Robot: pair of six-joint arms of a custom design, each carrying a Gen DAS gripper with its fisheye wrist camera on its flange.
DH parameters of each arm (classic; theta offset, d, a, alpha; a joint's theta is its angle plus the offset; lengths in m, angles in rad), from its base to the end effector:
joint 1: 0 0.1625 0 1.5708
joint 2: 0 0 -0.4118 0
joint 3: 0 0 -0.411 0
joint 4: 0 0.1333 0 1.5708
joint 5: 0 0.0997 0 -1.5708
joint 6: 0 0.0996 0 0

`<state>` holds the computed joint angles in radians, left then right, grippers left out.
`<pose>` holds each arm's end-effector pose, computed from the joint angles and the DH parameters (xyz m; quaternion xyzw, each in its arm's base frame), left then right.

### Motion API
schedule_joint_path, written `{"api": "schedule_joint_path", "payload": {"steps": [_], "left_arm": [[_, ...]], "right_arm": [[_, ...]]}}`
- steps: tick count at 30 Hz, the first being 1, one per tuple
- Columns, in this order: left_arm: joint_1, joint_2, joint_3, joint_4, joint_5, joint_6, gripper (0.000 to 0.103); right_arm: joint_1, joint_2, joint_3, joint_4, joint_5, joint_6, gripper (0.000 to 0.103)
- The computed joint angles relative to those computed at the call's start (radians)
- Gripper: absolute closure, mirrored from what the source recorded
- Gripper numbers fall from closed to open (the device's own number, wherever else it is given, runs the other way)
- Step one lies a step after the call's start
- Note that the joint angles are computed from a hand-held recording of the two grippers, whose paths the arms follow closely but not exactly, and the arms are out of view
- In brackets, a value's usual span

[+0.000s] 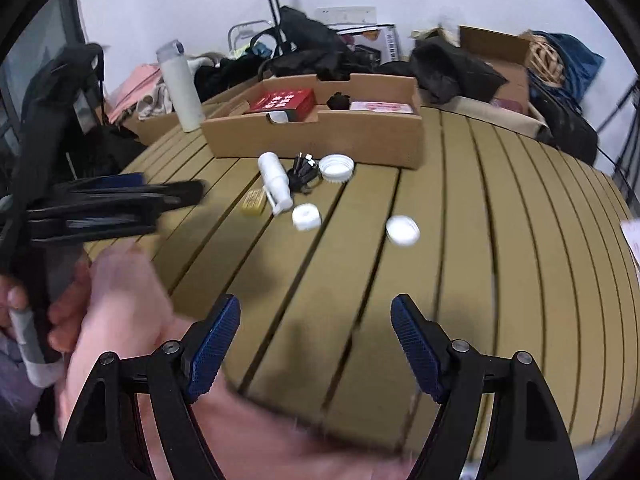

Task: Organize objects
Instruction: 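Grasp the small tan packet with the left tool while the right tool grasps a white cap, then carry the tan packet into the tray while the right tool drops the white cap there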

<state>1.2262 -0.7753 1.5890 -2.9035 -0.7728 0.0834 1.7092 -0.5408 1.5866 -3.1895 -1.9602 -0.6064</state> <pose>-0.0430 -0.7256 0.1411 0.0917 0.8915 -0.2833 0.3415 0.1901 -0.6730 -0.0045 0.2915 -0.8965 0.2266 0.2448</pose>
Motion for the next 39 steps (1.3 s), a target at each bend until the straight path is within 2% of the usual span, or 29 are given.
{"api": "schedule_joint_path", "payload": {"steps": [2, 3, 4, 5, 6, 8, 9, 10, 11, 15, 17, 19, 23, 26, 28, 32, 39], "left_arm": [[0.034, 0.031, -0.08, 0.128, -0.054, -0.085, 0.051], [0.052, 0.043, -0.113, 0.18, -0.096, -0.114, 0.054], [0.059, 0.05, -0.125, 0.19, -0.107, -0.114, 0.058], [0.058, 0.057, -0.125, 0.163, -0.1, -0.089, 0.066], [0.06, 0.063, -0.133, 0.177, -0.102, -0.091, 0.066], [0.058, 0.061, -0.128, 0.173, -0.093, -0.089, 0.075], [0.056, 0.057, -0.116, 0.158, -0.082, -0.085, 0.079], [0.057, 0.054, -0.114, 0.156, -0.08, -0.086, 0.083], [0.059, 0.047, -0.105, 0.152, -0.089, -0.093, 0.084], [0.064, 0.025, -0.083, 0.172, -0.108, -0.134, 0.084], [0.045, 0.004, -0.056, 0.192, -0.067, -0.147, 0.084], [0.011, -0.043, 0.021, 0.114, -0.044, -0.112, 0.084], [-0.071, -0.228, 0.251, -0.004, -0.083, -0.149, 0.084], [-0.147, -0.341, 0.394, -0.051, -0.036, -0.156, 0.084], [-0.18, -0.388, 0.443, -0.048, -0.017, -0.181, 0.084], [-0.204, -0.422, 0.475, -0.048, -0.011, -0.189, 0.084], [-0.227, -0.434, 0.499, -0.108, -0.035, -0.153, 0.084]], "right_arm": [[-0.002, 0.044, -0.08, 0.048, 0.004, -0.016, 0.022], [-0.004, 0.073, -0.131, 0.078, 0.007, -0.027, 0.022], [-0.004, 0.1, -0.177, 0.104, 0.006, -0.035, 0.023], [-0.003, 0.122, -0.213, 0.122, 0.002, -0.04, 0.03], [-0.003, 0.152, -0.262, 0.15, -0.009, -0.048, 0.039], [-0.003, 0.195, -0.323, 0.174, -0.028, -0.065, 0.048], [-0.004, 0.214, -0.349, 0.182, -0.032, -0.076, 0.058], [-0.005, 0.225, -0.364, 0.187, -0.035, -0.08, 0.064], [-0.007, 0.234, -0.377, 0.204, -0.036, -0.077, 0.074], [-0.011, 0.235, -0.367, 0.19, -0.035, -0.075, 0.074], [-0.006, 0.208, -0.33, 0.184, -0.049, -0.057, 0.074], [-0.001, 0.157, -0.263, 0.147, -0.036, -0.051, 0.074], [0.018, 0.008, -0.057, 0.043, -0.022, -0.023, 0.074], [0.033, -0.098, 0.111, -0.06, -0.025, -0.018, 0.074], [0.041, -0.155, 0.207, -0.135, -0.015, -0.009, 0.074], [0.057, -0.203, 0.31, -0.237, -0.01, 0.004, 0.074], [0.078, -0.228, 0.337, -0.25, 0.001, 0.014, 0.074]]}}
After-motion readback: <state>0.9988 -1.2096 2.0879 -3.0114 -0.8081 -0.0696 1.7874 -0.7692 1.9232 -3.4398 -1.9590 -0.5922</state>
